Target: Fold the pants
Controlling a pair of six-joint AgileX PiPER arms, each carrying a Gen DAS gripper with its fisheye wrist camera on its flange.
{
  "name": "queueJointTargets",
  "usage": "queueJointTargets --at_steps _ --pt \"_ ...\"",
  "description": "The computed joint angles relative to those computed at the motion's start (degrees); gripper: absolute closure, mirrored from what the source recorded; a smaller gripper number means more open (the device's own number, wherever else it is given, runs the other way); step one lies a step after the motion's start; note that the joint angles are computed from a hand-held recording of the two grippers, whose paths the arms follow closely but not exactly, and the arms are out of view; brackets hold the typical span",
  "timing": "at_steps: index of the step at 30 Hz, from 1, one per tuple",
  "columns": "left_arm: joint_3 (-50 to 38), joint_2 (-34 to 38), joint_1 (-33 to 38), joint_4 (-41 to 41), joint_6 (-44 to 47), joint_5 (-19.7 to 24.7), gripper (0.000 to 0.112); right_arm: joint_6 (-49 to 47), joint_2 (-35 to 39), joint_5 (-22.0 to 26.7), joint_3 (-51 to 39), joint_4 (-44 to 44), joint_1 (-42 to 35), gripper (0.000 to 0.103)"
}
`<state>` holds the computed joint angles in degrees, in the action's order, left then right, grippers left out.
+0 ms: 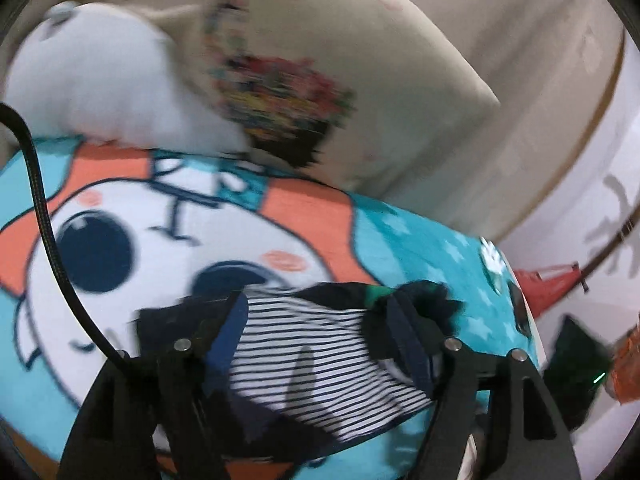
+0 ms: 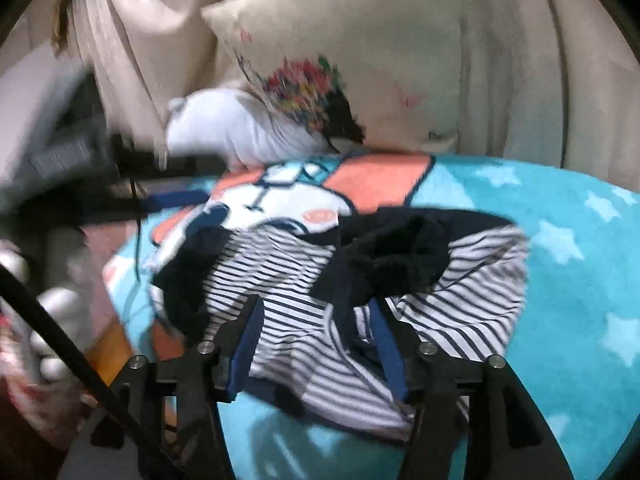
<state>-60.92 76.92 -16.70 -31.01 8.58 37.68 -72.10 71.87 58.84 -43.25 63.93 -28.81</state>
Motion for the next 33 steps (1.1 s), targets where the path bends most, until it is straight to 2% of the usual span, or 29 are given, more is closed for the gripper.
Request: queueJointTargets --at_steps 1,3,6,7,8,10,13,15,17,18,21,23,25,27,29,30,33 --pt "1.4 -0.8 2.3 -1.9 2.3 0.3 0.04 0.1 -1.5 2.6 0.9 0.4 -2.0 0.036" --pt "3.8 -0.8 5.3 -4.3 4.9 -0.7 0.04 2.6 -0.4 3.8 -1.6 1.0 -5.0 0.035" --pt "6.6 -0.1 5.8 -2.6 2.6 -3.1 0.04 7.0 0.7 1.4 -4.0 0.4 -5.2 0.035" --pt "7.4 -0.2 6.0 -1.9 2.1 -3.7 0.04 8.5 1.3 0.8 -4.9 0.3 -4.5 0.038" --pt "8.4 -1.0 6.1 -0.8 1.4 -4.6 0.04 9.8 2.2 0.2 -5.4 0.1 -3.5 0.051" --pt "9.8 -2.7 6.2 2.0 -0.8 -6.1 0.04 13.5 5.1 -4.0 -6.5 -0.9 2.1 0.062" --pt "11.3 -4.5 8.5 2.1 0.0 -6.5 0.04 16.5 9.7 -10.3 -7.4 -2.3 10.0 0.062" --pt "11.7 -4.9 10.9 0.8 1.5 -5.9 0.04 20.2 12.1 -15.2 -7.7 -6.3 14.8 0.062" --pt "12.0 -5.1 13.9 -1.6 4.2 -4.9 0.04 21.7 11.5 -19.3 -6.9 -8.1 17.3 0.062" --pt "12.2 -5.0 15.2 -2.8 5.7 -4.5 0.04 22.7 10.1 -19.6 -6.6 -8.9 17.6 0.062" --pt "11.5 -3.2 18.4 -7.3 10.7 -2.5 0.04 20.1 3.3 -17.8 -4.1 -6.3 16.9 0.056" --pt "10.5 -1.1 19.4 -10.5 13.7 -0.9 0.039 18.0 -0.5 -18.0 -1.9 -4.3 18.3 0.043" --pt "8.3 2.5 19.6 -12.0 14.8 1.1 0.038 15.9 -2.6 -17.4 -0.1 -2.9 22.1 0.041" --pt "6.2 5.7 19.7 -12.9 15.4 2.5 0.038 17.6 -2.4 -21.2 0.3 -5.6 30.5 0.041" --pt "3.9 8.9 20.4 -14.5 17.3 5.3 0.036 24.1 -1.6 -29.5 0.2 -13.4 41.5 0.041" --pt "3.0 10.3 21.1 -15.9 18.6 6.9 0.035 27.2 -0.8 -31.8 -0.1 -16.9 45.1 0.041" --pt "0.8 13.6 23.2 -19.8 22.7 11.7 0.028 32.3 3.9 -36.1 -1.8 -22.0 53.0 0.041"
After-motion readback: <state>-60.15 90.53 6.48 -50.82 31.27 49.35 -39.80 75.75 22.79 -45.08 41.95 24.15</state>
